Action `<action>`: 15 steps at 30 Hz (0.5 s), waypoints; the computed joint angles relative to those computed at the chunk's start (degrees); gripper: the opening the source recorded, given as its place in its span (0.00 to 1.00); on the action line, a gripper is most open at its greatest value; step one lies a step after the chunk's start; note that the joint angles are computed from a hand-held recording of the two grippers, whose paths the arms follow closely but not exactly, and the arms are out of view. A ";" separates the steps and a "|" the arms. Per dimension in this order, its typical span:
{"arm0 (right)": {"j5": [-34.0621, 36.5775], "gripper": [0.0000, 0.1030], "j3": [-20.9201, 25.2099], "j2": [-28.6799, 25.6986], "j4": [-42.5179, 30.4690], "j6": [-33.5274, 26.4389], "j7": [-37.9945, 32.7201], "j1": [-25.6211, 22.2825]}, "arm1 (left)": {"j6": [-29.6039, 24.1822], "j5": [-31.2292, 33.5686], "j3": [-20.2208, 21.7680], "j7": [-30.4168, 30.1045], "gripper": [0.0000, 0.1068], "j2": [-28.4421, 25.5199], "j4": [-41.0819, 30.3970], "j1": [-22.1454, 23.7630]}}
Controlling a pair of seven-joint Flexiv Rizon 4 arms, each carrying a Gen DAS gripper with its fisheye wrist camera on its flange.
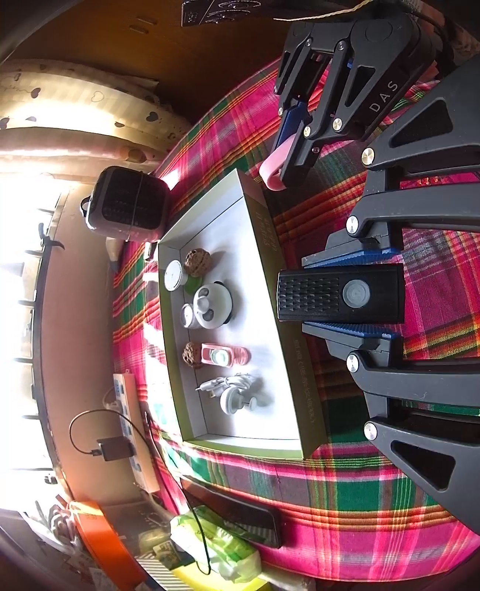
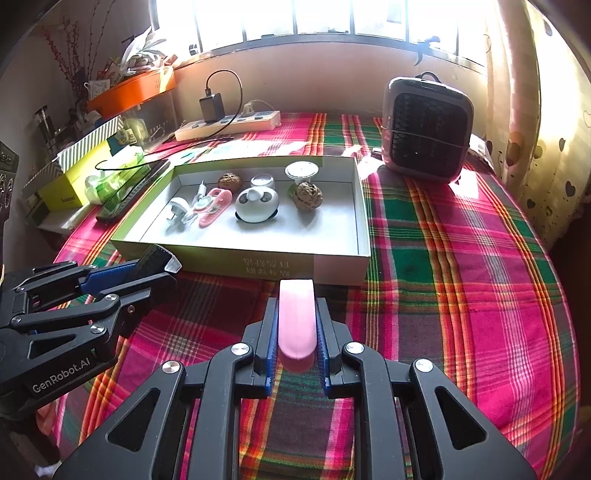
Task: Organize objects
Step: 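Lift and carry the black remote and pink clip in both grippers over the tray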
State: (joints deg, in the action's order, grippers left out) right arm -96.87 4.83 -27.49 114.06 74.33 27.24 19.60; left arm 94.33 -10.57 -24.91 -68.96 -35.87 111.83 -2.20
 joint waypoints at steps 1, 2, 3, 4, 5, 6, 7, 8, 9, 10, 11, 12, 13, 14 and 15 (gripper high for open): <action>-0.06 0.18 -0.02 0.01 -0.08 0.02 -0.02 -0.02 | -0.13 -0.10 -0.03 -0.07 0.23 0.00 -0.15 0.08; -0.10 0.18 -0.03 0.01 -0.19 0.12 0.01 -0.07 | -0.08 -0.14 -0.05 -0.09 0.23 -0.03 -0.28 0.11; -0.15 0.18 -0.04 0.00 -0.31 0.23 0.06 -0.14 | -0.01 -0.16 0.08 -0.14 0.23 -0.02 -0.43 0.04; -0.21 0.18 -0.08 -0.01 -0.45 0.34 0.10 -0.22 | 0.05 -0.20 0.11 -0.21 0.23 -0.01 -0.55 0.05; -0.24 0.18 -0.12 -0.07 -0.63 0.55 0.14 -0.36 | -0.04 -0.21 0.03 -0.16 0.23 -0.09 -0.77 0.14; -0.28 0.18 -0.15 -0.12 -0.82 0.85 0.20 -0.54 | -0.23 -0.28 -0.02 -0.13 0.23 -0.18 -1.05 0.21; -0.31 0.18 -0.18 -0.19 -1.05 1.07 0.21 -0.66 | -0.46 -0.43 0.13 -0.19 0.23 -0.25 -1.40 0.10; -0.19 0.18 -0.23 -0.24 -1.26 1.11 -0.01 -0.71 | -0.45 -0.45 0.30 -0.13 0.23 -0.33 -1.67 -0.05; 0.10 0.18 -0.28 -0.28 -1.43 1.04 -0.40 -0.67 | -0.41 -0.46 0.52 -0.07 0.23 -0.48 -2.02 -0.25; 0.37 0.18 -0.37 -0.32 -1.63 1.05 -0.75 -0.66 | -0.58 -0.59 0.74 -0.12 0.23 -0.57 -2.37 -0.44; 0.36 0.18 -0.49 -0.39 -1.89 1.21 -0.91 -0.69 | -0.86 -0.71 0.62 -0.02 0.23 -0.69 -2.69 -0.36; 0.60 0.18 -0.58 -0.49 -2.16 1.32 -1.17 -0.70 | -1.03 -0.84 0.34 0.16 0.23 -0.87 -3.00 -0.14; 0.91 0.18 -0.69 -0.58 -2.39 1.38 -1.47 -0.69 | -1.14 -0.99 0.40 0.20 0.23 -1.01 -3.31 -0.20; 1.28 0.18 -0.83 -0.64 -2.63 1.28 -1.88 -0.59 | -1.30 -1.11 0.72 0.24 0.23 -1.14 -3.75 -0.49; 1.70 0.18 -0.98 -0.72 -2.86 1.12 -2.33 -0.45 | -1.28 -1.19 0.86 0.35 0.23 -1.32 -4.09 -0.61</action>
State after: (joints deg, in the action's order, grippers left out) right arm -95.17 3.85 -28.21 111.20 75.44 24.91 19.15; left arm 93.06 -11.75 -24.05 -68.61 -37.18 107.74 -2.82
